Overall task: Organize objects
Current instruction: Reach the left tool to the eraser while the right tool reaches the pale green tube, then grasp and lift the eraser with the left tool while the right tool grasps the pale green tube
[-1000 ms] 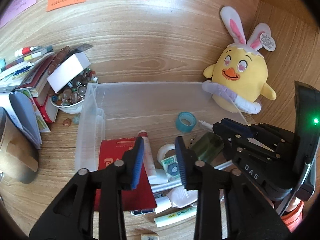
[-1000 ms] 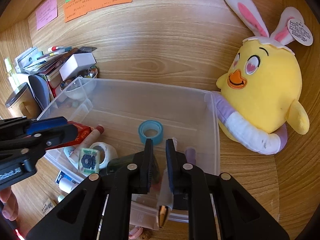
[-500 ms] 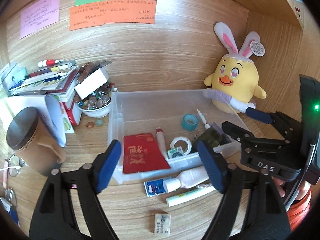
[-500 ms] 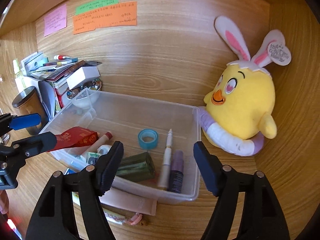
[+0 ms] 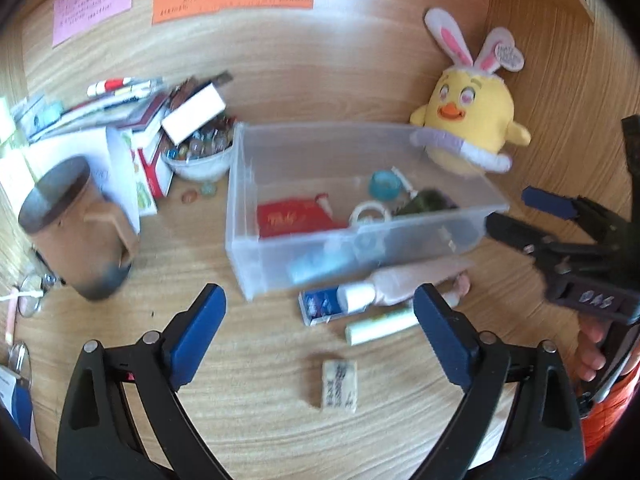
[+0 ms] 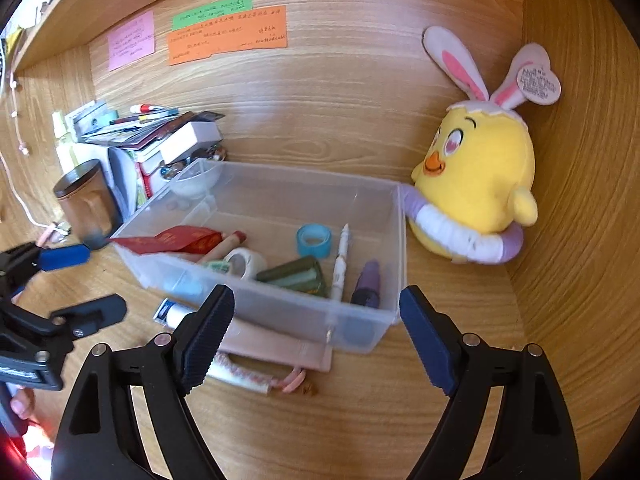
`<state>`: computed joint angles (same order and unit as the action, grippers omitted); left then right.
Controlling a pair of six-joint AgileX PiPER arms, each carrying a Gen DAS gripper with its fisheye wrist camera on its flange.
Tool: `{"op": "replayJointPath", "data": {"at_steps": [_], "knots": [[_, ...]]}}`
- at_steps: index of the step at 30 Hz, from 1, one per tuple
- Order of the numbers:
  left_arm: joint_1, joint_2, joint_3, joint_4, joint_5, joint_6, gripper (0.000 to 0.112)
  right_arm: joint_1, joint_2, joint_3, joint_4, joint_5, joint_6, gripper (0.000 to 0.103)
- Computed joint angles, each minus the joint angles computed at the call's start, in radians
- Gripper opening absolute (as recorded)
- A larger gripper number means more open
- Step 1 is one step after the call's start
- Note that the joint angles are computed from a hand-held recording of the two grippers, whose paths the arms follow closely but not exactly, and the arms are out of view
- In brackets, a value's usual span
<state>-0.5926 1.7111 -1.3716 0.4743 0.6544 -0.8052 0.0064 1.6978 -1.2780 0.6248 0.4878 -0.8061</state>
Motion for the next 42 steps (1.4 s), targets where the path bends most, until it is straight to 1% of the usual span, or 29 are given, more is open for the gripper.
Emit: {"op": "replayJointPath", "data": {"at_steps": [2,6,9,12,16,18,19,21,22,23,25,26,27,28,30,31,36,38,42], "knots": [[0.001,-0.003,0.029,-0.002,-0.001,-0.004,0.096,-0.016,-0.017,0.028,0.041,0.013,-0.041,0.084],[0.015,0.005,0.068,-0.072,-0.012,0.041,0.096,-0.044,-0.036,0.077,0.089,0.032,-0.097,0.088],[0.017,0.023,0.08,-0.099,-0.013,0.065,0.096,-0.052,-0.028,0.098,0.081,0.047,-0.097,0.089],[0.02,0.039,0.084,-0.139,-0.021,0.093,0.095,-0.047,0.006,0.086,0.051,0.077,-0.067,0.089],[0.018,0.049,0.087,-0.195,-0.03,0.142,0.075,-0.035,0.058,0.063,0.056,0.127,-0.062,0.089],[0.012,0.051,0.09,-0.207,-0.034,0.159,0.07,-0.026,0.076,0.056,0.05,0.148,-0.06,0.088],[0.004,0.052,0.088,-0.188,-0.026,0.148,0.068,-0.023,0.081,0.058,0.051,0.155,-0.064,0.087],[-0.008,0.051,0.089,-0.161,-0.018,0.131,0.061,-0.02,0.083,0.065,0.051,0.167,-0.073,0.086],[-0.012,0.047,0.096,-0.152,-0.022,0.128,0.06,-0.02,0.082,0.07,0.053,0.169,-0.079,0.086],[-0.015,0.043,0.104,-0.142,-0.028,0.118,0.058,-0.019,0.083,0.07,0.049,0.172,-0.077,0.084],[-0.023,0.036,0.121,-0.106,-0.038,0.083,0.051,-0.02,0.089,0.061,0.05,0.193,-0.078,0.073],[-0.025,0.033,0.127,-0.098,-0.043,0.075,0.049,-0.02,0.095,0.052,0.042,0.208,-0.069,0.069],[-0.024,0.027,0.136,-0.098,-0.053,0.075,0.043,-0.018,0.097,0.048,0.037,0.213,-0.064,0.062],[-0.024,0.025,0.138,-0.099,-0.055,0.078,0.036,-0.015,0.097,0.048,0.032,0.216,-0.062,0.057],[-0.026,0.02,0.146,-0.094,-0.062,0.077,0.028,-0.003,0.096,0.047,0.027,0.217,-0.066,0.052],[-0.027,0.019,0.146,-0.098,-0.065,0.082,0.023,0.007,0.092,0.049,0.019,0.212,-0.062,0.051],[-0.021,0.01,0.153,-0.123,-0.074,0.099,0.023,0.062,0.09,0.041,-0.066,0.147,0.019,0.05],[-0.018,0.001,0.163,-0.131,-0.078,0.099,0.023,0.067,0.105,0.022,-0.065,0.151,0.026,0.05],[-0.008,-0.017,0.185,-0.136,-0.084,0.091,0.023,0.064,0.129,-0.008,-0.034,0.186,0.001,0.05]]}}
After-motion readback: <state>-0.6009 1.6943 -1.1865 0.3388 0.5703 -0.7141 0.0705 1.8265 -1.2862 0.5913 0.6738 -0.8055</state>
